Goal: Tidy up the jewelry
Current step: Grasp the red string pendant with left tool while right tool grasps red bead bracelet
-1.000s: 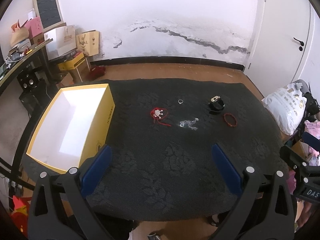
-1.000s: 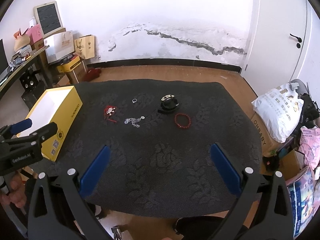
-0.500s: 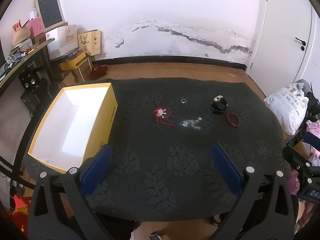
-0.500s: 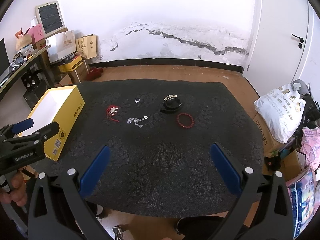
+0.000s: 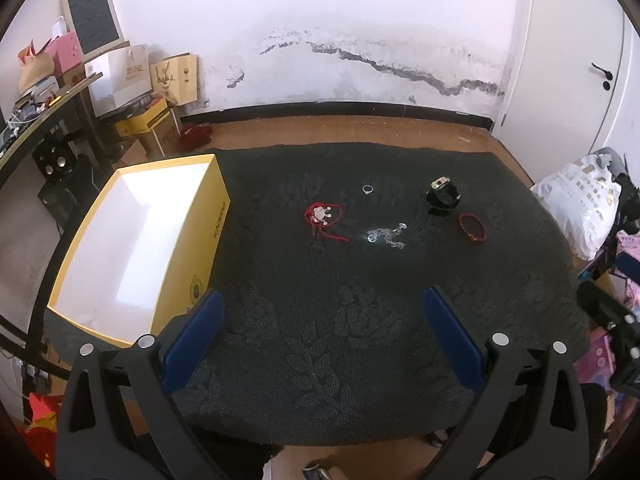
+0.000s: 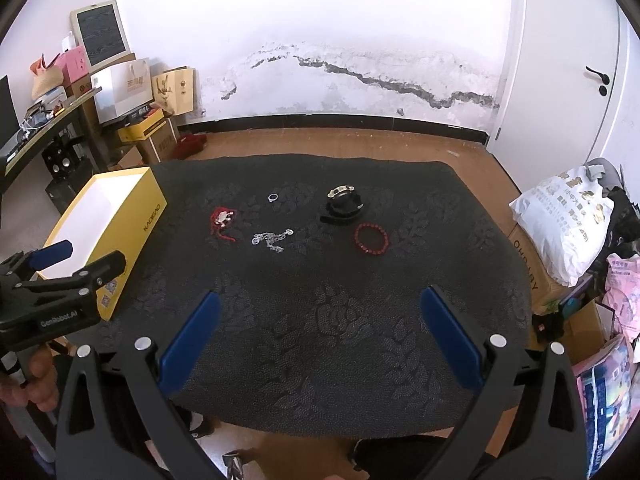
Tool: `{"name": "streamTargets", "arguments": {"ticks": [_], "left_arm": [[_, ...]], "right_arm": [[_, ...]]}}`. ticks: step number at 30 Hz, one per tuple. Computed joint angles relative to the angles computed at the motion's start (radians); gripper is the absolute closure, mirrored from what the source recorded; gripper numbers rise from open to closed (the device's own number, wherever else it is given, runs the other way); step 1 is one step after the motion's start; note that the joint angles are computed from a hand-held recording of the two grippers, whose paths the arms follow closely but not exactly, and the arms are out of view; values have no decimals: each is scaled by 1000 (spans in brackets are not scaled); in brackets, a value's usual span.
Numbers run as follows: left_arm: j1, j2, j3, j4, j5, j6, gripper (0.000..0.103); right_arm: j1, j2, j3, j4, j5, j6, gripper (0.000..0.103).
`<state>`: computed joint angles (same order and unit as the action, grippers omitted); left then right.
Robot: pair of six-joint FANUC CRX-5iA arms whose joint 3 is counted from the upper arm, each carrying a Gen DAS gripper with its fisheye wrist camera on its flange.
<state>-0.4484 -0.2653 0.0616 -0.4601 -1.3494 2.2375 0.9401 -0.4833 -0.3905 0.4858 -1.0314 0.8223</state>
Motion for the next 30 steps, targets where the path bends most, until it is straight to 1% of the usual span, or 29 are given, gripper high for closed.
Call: {"name": "streamTargets", "arguments": {"ticks": [3, 5, 7, 10, 13, 16, 18, 22, 23, 26, 27, 28, 29, 30], "left_arm": [[34, 10, -25, 27, 40, -6, 6], [69, 25, -47, 57, 80, -19, 6], [92, 39, -74, 63, 128, -14, 6], [136, 73, -103, 83, 188, -16, 6], [210, 137, -128, 147, 258, -55, 6], [248, 191, -134, 163, 316, -90, 6], [265, 246, -114, 148, 343, -106, 6], [289, 320, -87, 136, 392, -114, 6], [299, 345, -80, 142, 413, -124, 6], [314, 401, -57, 142, 437, -138, 6], [319, 424, -44, 141, 431, -140, 6], [322, 423, -52, 135, 458, -125, 6], [315, 428, -48, 104, 470, -90, 6], [319, 437, -40, 114, 474, -103, 5]], "right_arm": [[-28, 14, -15, -3, 47, 22, 6], [-50, 33, -25, 2, 80, 33, 6], [-81, 64, -29, -3, 121, 54, 6], [-146, 139, -9, -64, 178, 114, 6], [-213, 222, 17, -133, 240, 167, 6], [-261, 302, 40, -171, 296, 202, 6], [-290, 367, 63, -185, 331, 221, 6], [-324, 473, 108, -189, 368, 255, 6], [-334, 503, 118, -179, 380, 256, 6], [-354, 568, 135, -155, 411, 251, 6], [-363, 593, 155, -170, 402, 262, 6], [-372, 610, 174, -192, 396, 278, 6], [-384, 632, 198, -219, 386, 291, 6], [-396, 654, 226, -253, 373, 311, 6]]}}
